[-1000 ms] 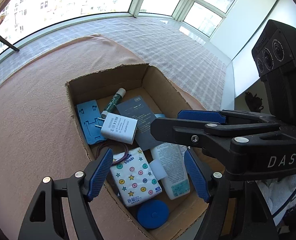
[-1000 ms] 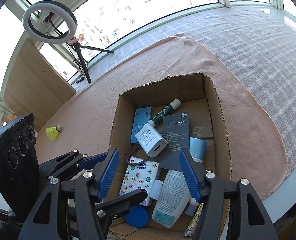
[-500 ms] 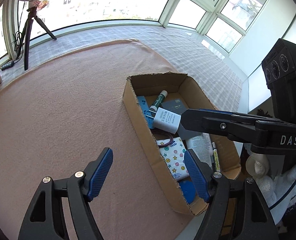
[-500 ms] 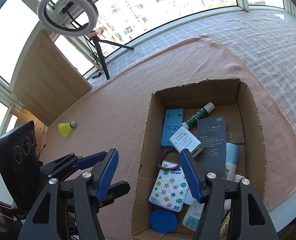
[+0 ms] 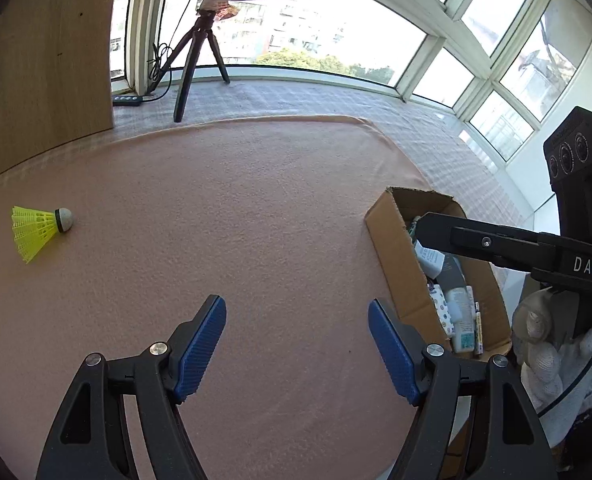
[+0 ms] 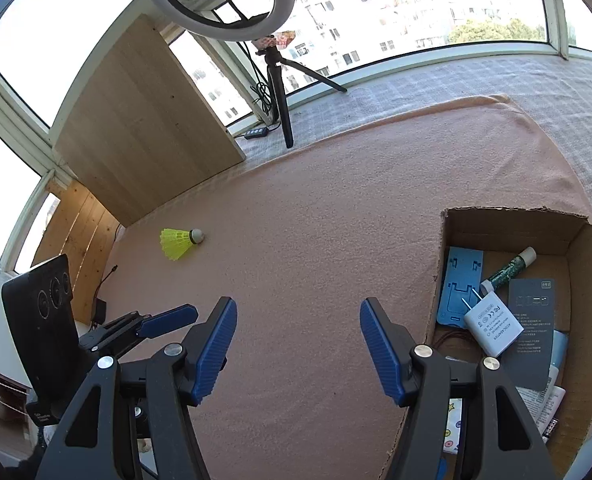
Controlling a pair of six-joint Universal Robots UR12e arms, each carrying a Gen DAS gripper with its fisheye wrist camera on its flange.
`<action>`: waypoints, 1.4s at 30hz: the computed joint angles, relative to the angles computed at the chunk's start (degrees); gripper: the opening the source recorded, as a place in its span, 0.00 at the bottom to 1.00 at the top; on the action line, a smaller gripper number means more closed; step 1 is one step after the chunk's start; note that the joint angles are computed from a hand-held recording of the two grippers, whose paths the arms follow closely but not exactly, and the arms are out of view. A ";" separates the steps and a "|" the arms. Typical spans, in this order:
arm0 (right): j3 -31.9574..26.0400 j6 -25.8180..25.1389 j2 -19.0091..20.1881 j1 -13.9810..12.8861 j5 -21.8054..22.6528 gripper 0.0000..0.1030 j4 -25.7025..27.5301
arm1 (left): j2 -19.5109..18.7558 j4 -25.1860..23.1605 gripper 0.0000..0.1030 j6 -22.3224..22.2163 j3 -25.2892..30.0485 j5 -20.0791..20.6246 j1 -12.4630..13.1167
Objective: Organize objects
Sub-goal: 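Move both tools toward the yellow shuttlecock on the carpet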
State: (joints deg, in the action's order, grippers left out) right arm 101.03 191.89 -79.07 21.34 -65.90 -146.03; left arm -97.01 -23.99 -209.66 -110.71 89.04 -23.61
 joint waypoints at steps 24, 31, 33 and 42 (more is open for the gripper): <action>-17.27 -6.12 14.50 10.50 -6.14 0.64 -1.24 | 11.91 1.26 0.74 0.00 -14.20 3.85 16.05; -24.56 -4.49 19.78 11.73 -5.11 0.64 4.39 | 11.30 2.62 0.74 -0.36 -16.39 0.27 19.70; -26.78 -4.34 21.30 11.99 -4.35 0.64 6.52 | 10.99 3.22 0.74 -0.60 -16.99 -0.78 20.45; -34.41 -5.92 26.63 13.20 -0.83 0.64 12.13 | 10.44 4.66 0.74 -1.97 -19.04 -3.02 22.38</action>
State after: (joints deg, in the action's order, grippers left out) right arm 66.62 185.97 -52.44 34.55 -66.72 -133.90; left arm -86.57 -19.33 -211.63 -129.75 86.01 -1.24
